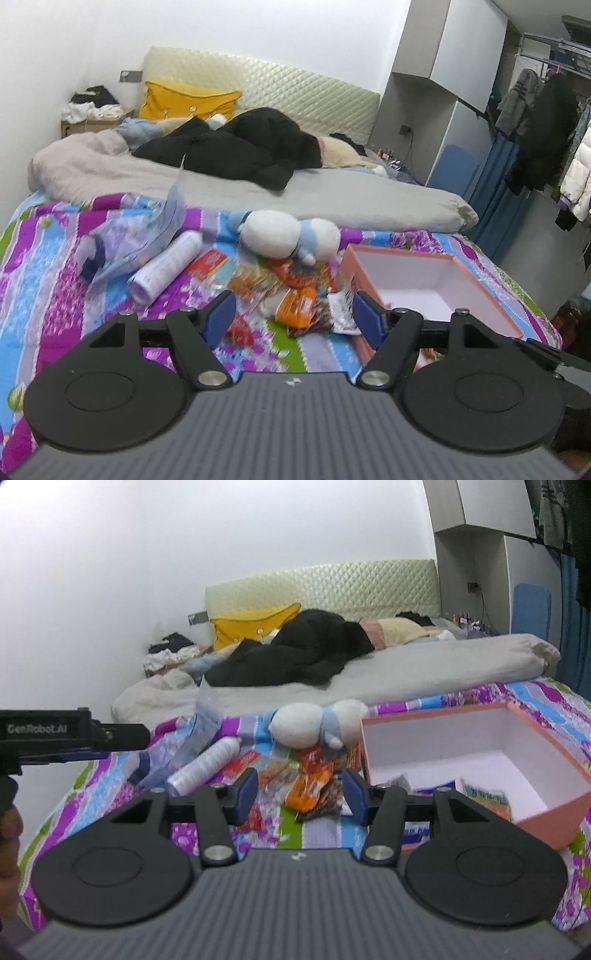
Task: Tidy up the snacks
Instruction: 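Withdraw both tools from the box back toward the snack pile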
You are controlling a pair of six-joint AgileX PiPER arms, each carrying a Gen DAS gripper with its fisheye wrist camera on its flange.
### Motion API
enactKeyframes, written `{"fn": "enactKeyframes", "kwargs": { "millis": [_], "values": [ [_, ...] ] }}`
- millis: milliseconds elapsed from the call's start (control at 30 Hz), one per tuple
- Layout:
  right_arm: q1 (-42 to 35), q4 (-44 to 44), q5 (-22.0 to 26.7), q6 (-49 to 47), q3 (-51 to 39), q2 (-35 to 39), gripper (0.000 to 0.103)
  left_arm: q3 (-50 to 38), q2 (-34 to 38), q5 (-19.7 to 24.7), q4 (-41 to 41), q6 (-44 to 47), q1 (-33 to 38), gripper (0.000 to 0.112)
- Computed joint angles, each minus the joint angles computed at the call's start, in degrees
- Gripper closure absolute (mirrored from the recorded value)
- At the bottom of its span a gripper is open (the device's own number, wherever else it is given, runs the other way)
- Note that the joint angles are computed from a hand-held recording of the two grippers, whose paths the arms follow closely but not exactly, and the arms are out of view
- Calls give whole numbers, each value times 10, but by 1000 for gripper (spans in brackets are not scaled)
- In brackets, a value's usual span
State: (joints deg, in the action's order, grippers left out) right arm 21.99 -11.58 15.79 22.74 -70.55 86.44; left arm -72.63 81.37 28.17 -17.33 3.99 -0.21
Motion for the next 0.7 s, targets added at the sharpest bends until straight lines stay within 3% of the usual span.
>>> {"fn": "enactKeyframes", "kwargs": {
  "millis": [300,700],
  "values": [
    [42,-133,-15,145,99,-42,50,129,-59,-57,-29,41,29,38],
    [78,-259,-6,250,132,-22,50,175,-24,-71,-126,138,74,38]
  ]
}}
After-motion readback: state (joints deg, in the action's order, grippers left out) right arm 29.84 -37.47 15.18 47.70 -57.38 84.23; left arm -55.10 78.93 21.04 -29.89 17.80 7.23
